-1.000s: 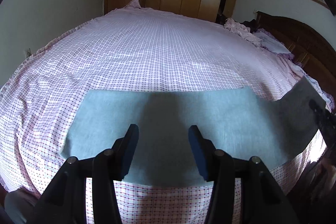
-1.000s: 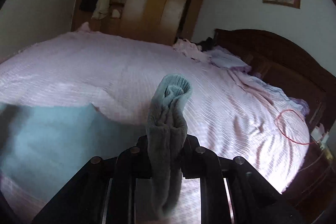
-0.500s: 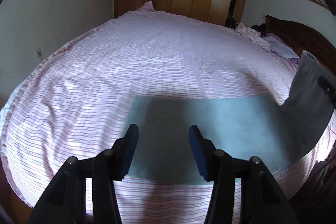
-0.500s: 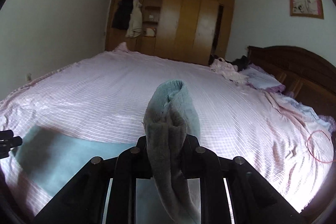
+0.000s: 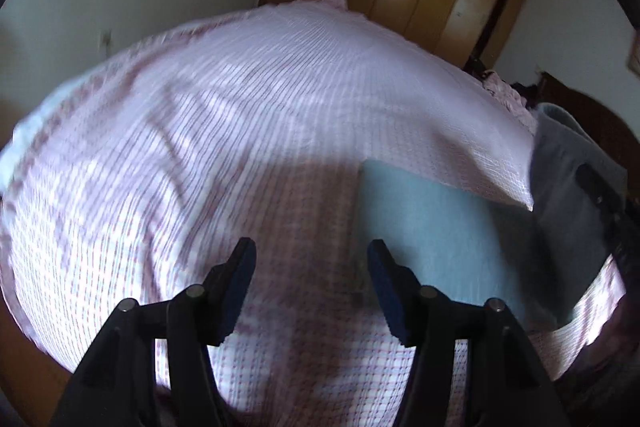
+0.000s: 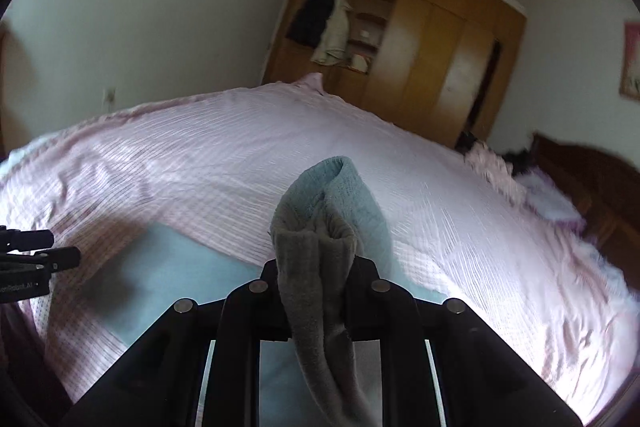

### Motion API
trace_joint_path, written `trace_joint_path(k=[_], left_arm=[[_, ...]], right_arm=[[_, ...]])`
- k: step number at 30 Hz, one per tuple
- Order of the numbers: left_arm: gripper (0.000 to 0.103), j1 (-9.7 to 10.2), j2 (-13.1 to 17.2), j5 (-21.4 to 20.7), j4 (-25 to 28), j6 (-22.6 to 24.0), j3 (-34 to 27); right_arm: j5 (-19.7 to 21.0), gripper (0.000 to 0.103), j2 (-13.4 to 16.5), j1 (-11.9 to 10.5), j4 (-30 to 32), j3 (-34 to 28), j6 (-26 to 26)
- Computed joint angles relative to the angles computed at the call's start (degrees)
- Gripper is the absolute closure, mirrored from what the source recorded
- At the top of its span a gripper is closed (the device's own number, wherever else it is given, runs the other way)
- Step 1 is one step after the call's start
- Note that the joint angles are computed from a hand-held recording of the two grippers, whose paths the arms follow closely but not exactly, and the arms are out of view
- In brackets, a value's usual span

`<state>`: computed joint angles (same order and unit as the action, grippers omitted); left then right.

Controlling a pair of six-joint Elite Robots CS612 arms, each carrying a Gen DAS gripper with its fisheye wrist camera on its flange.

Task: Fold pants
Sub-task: 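Carry the held leg end with the right gripper over the pants and lower it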

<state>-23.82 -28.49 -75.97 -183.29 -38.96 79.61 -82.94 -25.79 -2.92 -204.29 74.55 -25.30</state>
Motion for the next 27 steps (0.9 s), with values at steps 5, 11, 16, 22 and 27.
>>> trace_joint_path(k=[5,11,16,22,27], left_arm=[[0.041,0.49,-0.3,-3.4,-4.9,0.6,2.1],[0.039,1.34,-0.3,-5.1,-6.1,-2.7,2.8],[0.039,1.74,-0.8,-4.7,-5.9,-5.7,4.1],[0.039,1.84,-0.9,-4.9,-4.6,-6.0,4.2],[0.039,1.81,-1.1,-4.2,-6.6,-6.8,5.0]], right_arm=[[-4.1,0.095,2.6,3.9,0.0,-2.7,-3.0],[-3.6,0.095,5.2,6.0,2.3,-4.4,-7.7],[-2.9,0.095,6.7,6.1,3.2,-5.1,-10.5],[-0.2,0.094,7.3,5.8,2.1,-4.7,-12.2],[2.5,0.094,6.8,5.4,1.9,-3.7,-12.8]])
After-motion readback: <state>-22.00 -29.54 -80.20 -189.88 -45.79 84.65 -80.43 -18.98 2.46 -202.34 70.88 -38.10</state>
